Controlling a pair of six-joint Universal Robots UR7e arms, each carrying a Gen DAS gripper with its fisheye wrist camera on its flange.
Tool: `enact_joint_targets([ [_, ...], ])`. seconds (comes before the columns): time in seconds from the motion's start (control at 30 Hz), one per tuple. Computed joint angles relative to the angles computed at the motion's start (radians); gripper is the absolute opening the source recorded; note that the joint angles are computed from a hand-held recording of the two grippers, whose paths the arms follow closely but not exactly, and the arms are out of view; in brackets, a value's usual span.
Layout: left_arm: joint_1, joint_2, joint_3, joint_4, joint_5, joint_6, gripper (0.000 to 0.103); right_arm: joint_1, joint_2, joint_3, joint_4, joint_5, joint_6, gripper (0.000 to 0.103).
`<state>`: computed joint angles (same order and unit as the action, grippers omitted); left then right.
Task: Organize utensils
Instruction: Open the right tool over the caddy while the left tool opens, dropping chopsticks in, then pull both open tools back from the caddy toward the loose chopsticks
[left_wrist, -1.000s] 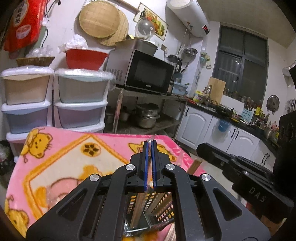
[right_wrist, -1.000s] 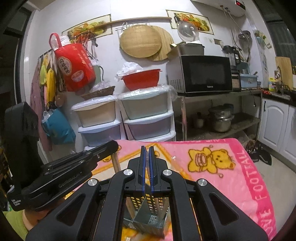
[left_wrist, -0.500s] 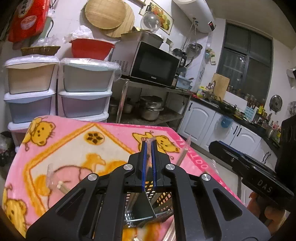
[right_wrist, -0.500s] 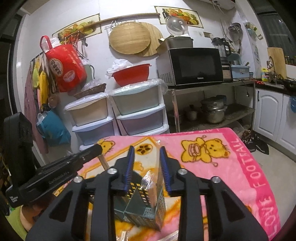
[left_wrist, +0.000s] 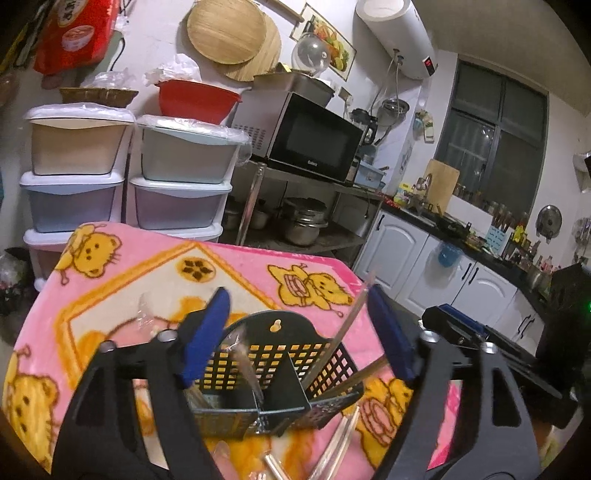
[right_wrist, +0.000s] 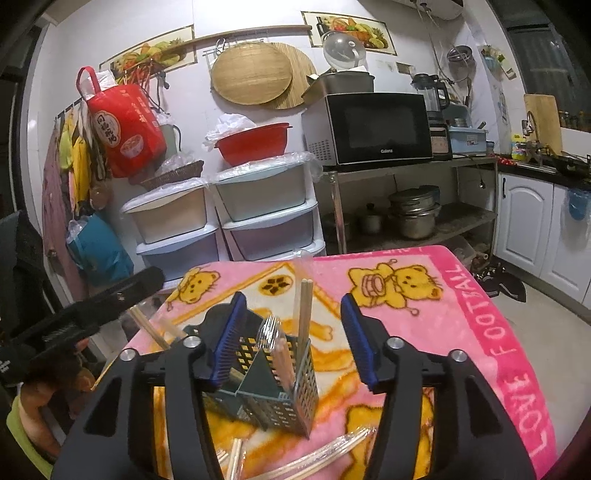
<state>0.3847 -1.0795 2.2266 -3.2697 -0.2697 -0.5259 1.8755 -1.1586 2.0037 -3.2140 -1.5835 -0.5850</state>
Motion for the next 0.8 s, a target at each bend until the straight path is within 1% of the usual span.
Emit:
enact_joint_targets([
  [0.07,-0.013,-0.013,0.012,0.032,0.008,-0.037,0.08,0.002,-0.006,0.01,-0.011,-0.003,-0.008,0.056],
  [0.13,-0.024,-0.027,0.023,0.07,0.018,-0.078,0.089,0.002,-0.013,0.02,-0.018,-0.005,-0.011,0.06],
  [0.2,-0.034,-0.041,0.037,0.094,0.019,-0.115,0.092,0.0,-0.021,0.029,-0.019,-0.003,-0.01,0.063],
  [0.33,-0.059,-0.068,0.064,0.157,0.033,-0.193,0.092,-0.006,-0.04,0.051,-0.029,0.0,-0.005,0.067],
  [0.5,-0.085,-0.099,0.092,0.245,0.042,-0.287,0.092,-0.013,-0.061,0.074,-0.033,0.0,-0.014,0.068],
  [0.6,-0.102,-0.122,0.112,0.314,0.048,-0.363,0.092,-0.018,-0.077,0.094,-0.037,0.001,-0.018,0.068],
  [0.8,-0.129,-0.178,0.137,0.55,0.044,-0.574,0.092,-0.028,-0.107,0.127,-0.033,0.002,-0.035,0.068],
])
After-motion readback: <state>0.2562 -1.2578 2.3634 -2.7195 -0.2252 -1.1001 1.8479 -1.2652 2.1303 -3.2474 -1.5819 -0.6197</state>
